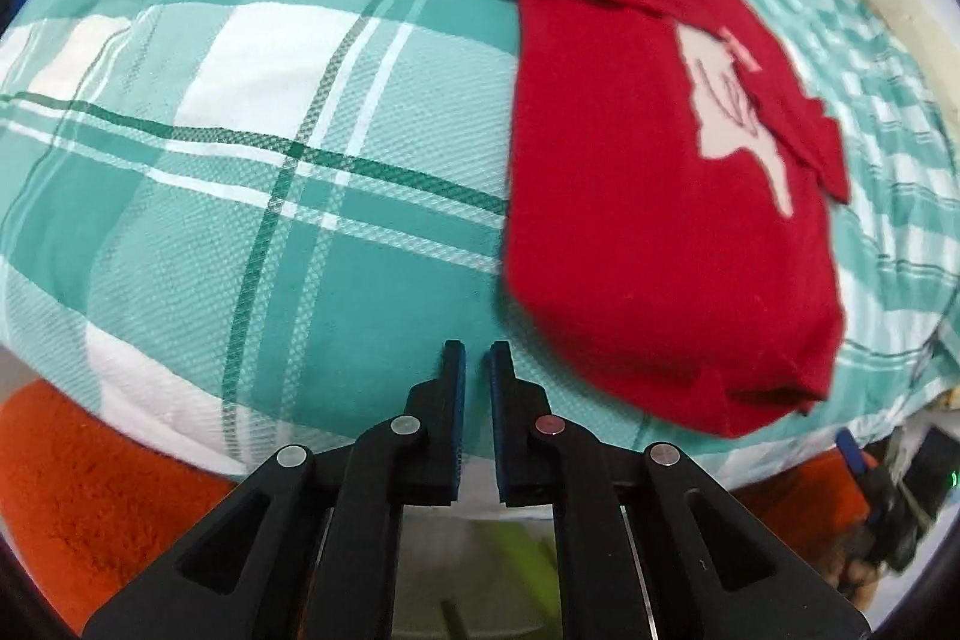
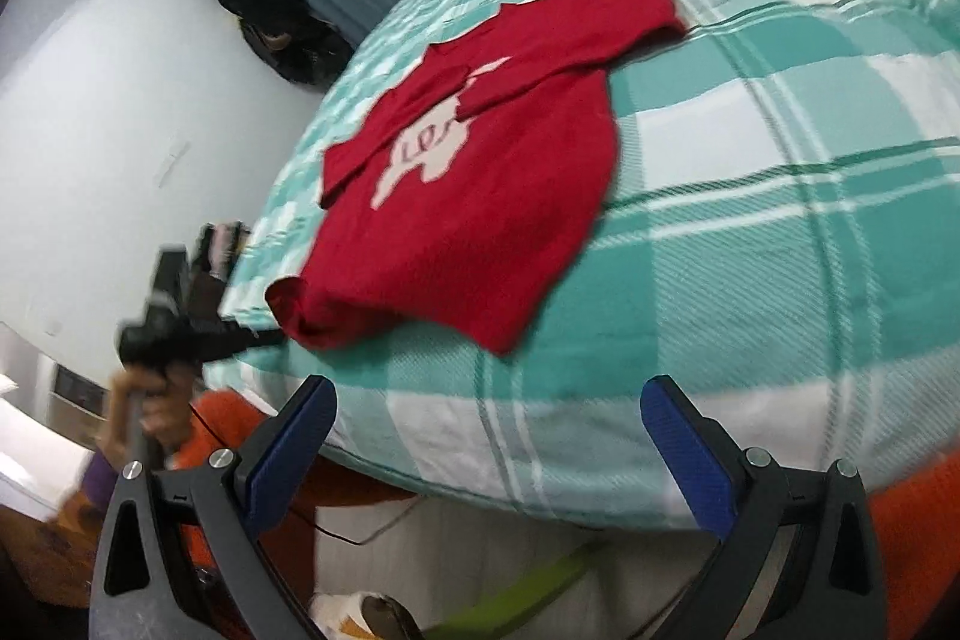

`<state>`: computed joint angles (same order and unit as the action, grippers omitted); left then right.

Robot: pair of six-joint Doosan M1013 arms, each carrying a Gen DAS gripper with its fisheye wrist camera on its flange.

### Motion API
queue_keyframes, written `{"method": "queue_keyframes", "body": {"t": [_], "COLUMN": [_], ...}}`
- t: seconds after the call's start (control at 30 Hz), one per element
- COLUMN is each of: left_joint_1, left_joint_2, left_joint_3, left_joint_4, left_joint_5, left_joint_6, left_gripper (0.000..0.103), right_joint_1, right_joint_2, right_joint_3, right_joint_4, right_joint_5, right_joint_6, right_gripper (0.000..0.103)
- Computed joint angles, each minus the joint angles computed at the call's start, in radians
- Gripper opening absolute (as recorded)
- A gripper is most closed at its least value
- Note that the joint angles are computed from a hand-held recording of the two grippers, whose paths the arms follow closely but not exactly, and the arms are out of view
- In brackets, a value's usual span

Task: Fold small clothes
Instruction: 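Grasp the sweater hem with the left gripper while the right gripper grasps the hem beside it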

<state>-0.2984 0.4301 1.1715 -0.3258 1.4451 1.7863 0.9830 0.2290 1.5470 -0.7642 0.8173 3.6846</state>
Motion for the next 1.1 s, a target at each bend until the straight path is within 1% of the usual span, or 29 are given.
{"method": "queue_keyframes", "body": {"t": [0.03, 0.07, 0.1, 0.13, 0.17, 0.2, 0.23, 0.27, 0.3, 0.33, 0.37, 0.4, 0.47, 0.5, 0.53, 0.57, 0.6, 0.63, 0.67, 0.7, 0.73, 0.77, 0.87, 0.93, 0.97, 1.0, 1.03, 1.07, 1.1], "left_joint_1": [0.014, 0.025, 0.028, 0.033, 0.034, 0.036, 0.038, 0.034, 0.035, 0.034, 0.029, 0.014, -0.029, -0.051, -0.068, -0.084, -0.081, -0.086, -0.088, -0.083, -0.075, -0.065, -0.024, -0.017, -0.023, -0.025, -0.025, -0.026, -0.026], "left_joint_2": [-0.006, -0.010, -0.014, -0.026, -0.031, -0.023, -0.013, -0.005, -0.002, -0.007, -0.013, -0.015, -0.020, -0.017, -0.010, 0.002, 0.009, 0.022, 0.023, 0.012, 0.005, 0.006, 0.039, 0.048, 0.046, 0.045, 0.044, 0.041, 0.038], "left_joint_3": [0.009, 0.017, 0.023, 0.044, 0.056, 0.049, 0.039, 0.031, 0.023, 0.018, 0.017, 0.006, -0.006, -0.007, -0.008, -0.012, -0.015, -0.025, -0.022, -0.002, 0.008, 0.007, -0.027, -0.035, -0.029, -0.031, -0.031, -0.026, -0.025], "left_joint_4": [-0.056, -0.095, -0.123, -0.138, -0.142, -0.159, -0.188, -0.211, -0.231, -0.244, -0.245, -0.227, -0.136, -0.091, -0.054, -0.016, -0.007, 0.003, 0.009, 0.006, -0.007, -0.020, -0.102, -0.127, -0.123, -0.114, -0.113, -0.113, -0.111], "left_joint_5": [-0.006, -0.013, -0.032, -0.072, -0.088, -0.070, -0.048, -0.046, -0.051, -0.077, -0.105, -0.133, -0.197, -0.222, -0.224, -0.198, -0.166, -0.105, -0.082, -0.096, -0.108, -0.106, -0.062, -0.065, -0.075, -0.074, -0.072, -0.075, -0.076], "left_joint_6": [0.010, 0.012, 0.001, -0.013, -0.025, -0.035, -0.045, -0.062, -0.077, -0.079, -0.067, -0.048, 0.029, 0.091, 0.146, 0.181, 0.213, 0.257, 0.284, 0.314, 0.318, 0.301, 0.178, 0.134, 0.130, 0.136, 0.147, 0.156, 0.169], "left_gripper": [0.024, 0.055, 0.081, 0.085, 0.085, 0.083, 0.082, 0.080, 0.080, 0.080, 0.080, 0.081, 0.083, 0.083, 0.082, 0.072, 0.048, 0.035, 0.024, 0.024, 0.024, 0.024, 0.024, 0.023, 0.023, 0.024, 0.026, 0.030, 0.031], "right_joint_1": [-0.016, -0.027, -0.039, -0.051, -0.062, -0.069, -0.081, -0.095, -0.105, -0.116, -0.123, -0.126, -0.124, -0.123, -0.124, -0.122, -0.120, -0.120, -0.120, -0.124, -0.129, -0.139, -0.178, -0.212, -0.225, -0.232, -0.237, -0.240, -0.238], "right_joint_2": [-0.007, -0.011, -0.016, -0.019, -0.020, -0.019, -0.017, -0.013, -0.008, -0.003, 0.000, 0.000, -0.009, -0.016, -0.023, -0.034, -0.044, -0.057, -0.069, -0.078, -0.080, -0.075, -0.039, -0.011, 0.010, 0.022, 0.035, 0.036, 0.026], "right_joint_3": [0.020, 0.034, 0.054, 0.075, 0.092, 0.099, 0.110, 0.121, 0.123, 0.118, 0.111, 0.107, 0.108, 0.107, 0.109, 0.111, 0.114, 0.112, 0.108, 0.100, 0.086, 0.058, -0.011, -0.029, -0.046, -0.055, -0.069, -0.065, -0.045], "right_joint_4": [0.006, 0.008, -0.003, -0.026, -0.051, -0.063, -0.085, -0.118, -0.125, -0.090, -0.051, -0.046, -0.108, -0.113, -0.124, -0.161, -0.193, -0.225, -0.251, -0.261, -0.230, -0.164, -0.016, 0.048, 0.087, 0.110, 0.142, 0.150, 0.115], "right_joint_5": [-0.043, -0.072, -0.115, -0.158, -0.196, -0.222, -0.277, -0.344, -0.380, -0.406, -0.409, -0.411, -0.409, -0.401, -0.400, -0.397, -0.390, -0.376, -0.364, -0.356, -0.346, -0.324, -0.292, -0.321, -0.293, -0.270, -0.219, -0.201, -0.222], "right_joint_6": [0.016, 0.035, 0.066, 0.107, 0.149, 0.168, 0.194, 0.222, 0.222, 0.175, 0.128, 0.115, 0.164, 0.164, 0.174, 0.213, 0.246, 0.275, 0.294, 0.286, 0.232, 0.126, -0.107, -0.174, -0.208, -0.225, -0.237, -0.219, -0.154], "right_gripper": [0.100, 0.097, 0.090, 0.087, 0.078, 0.074, 0.074, 0.069, 0.060, 0.053, 0.039, 0.023, 0.008, 0.007, 0.007, 0.007, 0.007, 0.007, 0.007, 0.007, 0.007, 0.007, 0.007, 0.007, 0.007, 0.012, 0.015, 0.022, 0.030]}}
